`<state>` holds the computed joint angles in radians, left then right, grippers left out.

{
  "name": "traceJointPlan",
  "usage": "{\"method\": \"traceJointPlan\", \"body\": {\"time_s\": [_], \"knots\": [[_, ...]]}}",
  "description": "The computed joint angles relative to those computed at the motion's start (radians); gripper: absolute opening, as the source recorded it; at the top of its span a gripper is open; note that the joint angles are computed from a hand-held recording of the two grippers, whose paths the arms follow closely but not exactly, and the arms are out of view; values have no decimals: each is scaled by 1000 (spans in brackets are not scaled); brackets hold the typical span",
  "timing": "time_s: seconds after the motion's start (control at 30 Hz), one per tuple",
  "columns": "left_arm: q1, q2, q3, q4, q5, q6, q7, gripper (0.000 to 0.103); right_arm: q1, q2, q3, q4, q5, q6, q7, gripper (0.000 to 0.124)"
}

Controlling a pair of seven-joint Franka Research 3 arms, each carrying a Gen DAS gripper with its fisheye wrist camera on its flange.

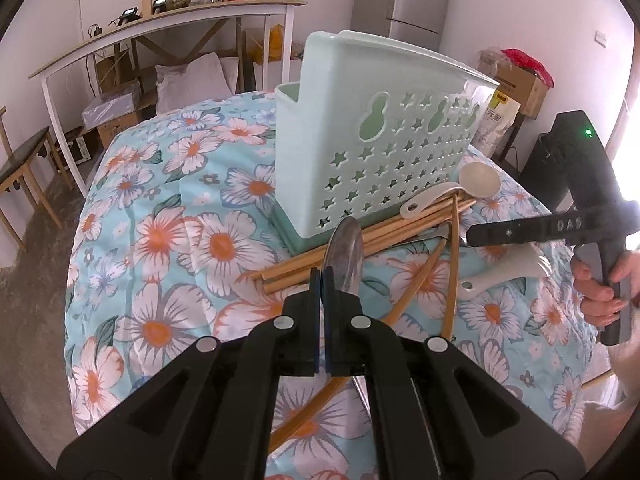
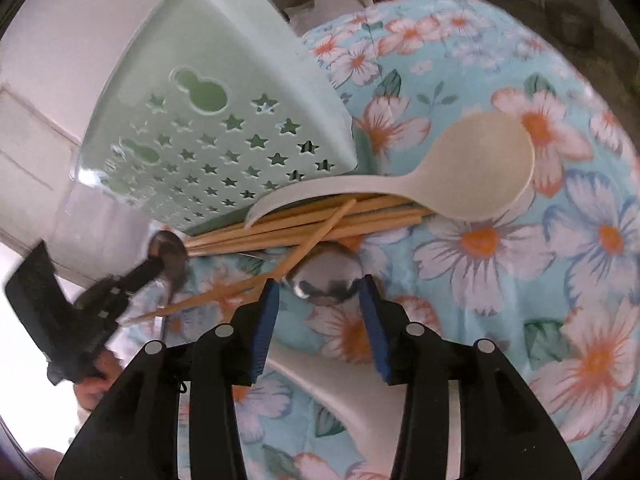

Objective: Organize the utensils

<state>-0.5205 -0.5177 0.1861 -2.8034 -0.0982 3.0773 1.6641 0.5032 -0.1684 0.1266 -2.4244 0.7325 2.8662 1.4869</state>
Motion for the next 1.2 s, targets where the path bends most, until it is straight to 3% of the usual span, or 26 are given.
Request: {"method": "traceJointPlan", "body": {"time_s": [0.07, 0.17, 0.23, 0.3, 0.4, 0.43, 0.53, 0.63, 0.8, 0.97, 1.07, 1.2], "knots": [[6, 3, -6, 3, 4, -3, 0, 1, -74, 7, 81, -3, -282, 22, 176, 42], [19, 9, -22, 4, 11, 4, -5, 1, -113, 40, 118, 14, -533, 55, 317, 51], [27, 11, -33, 7, 15, 4, -14, 1, -186, 61, 177, 36, -851, 49, 514, 50], [42, 10, -49, 7, 24, -2, -26, 1, -200, 79, 195, 71, -1023, 8, 612, 41], [69, 3, -77, 3, 41, -4, -46, 1, -144, 77, 147, 76, -961, 1, 543, 13], [78, -4, -87, -2, 47, -4, -55, 1, -132, 69, 130, 71, -953, -1, 537, 8], [93, -24, -107, -15, 64, -11, -79, 1, -108, 35, 99, 42, -895, 1, 523, 7], [111, -44, -131, -28, 85, -18, -107, 1, -135, -22, 111, -11, -945, 9, 577, 6], [127, -90, -161, -49, 117, -34, -151, 1, -151, -120, 117, -98, -879, 48, 559, 4], [122, -147, -185, -75, 143, -52, -192, 1, -99, -280, 80, -215, -763, 37, 508, 3], [116, -166, -194, -80, 156, -60, -210, 1, -135, -344, 119, -253, -704, 47, 499, 3], [109, -182, -199, -87, 170, -55, -233, 1, -139, -419, 101, -301, -627, 54, 499, 3]]}}
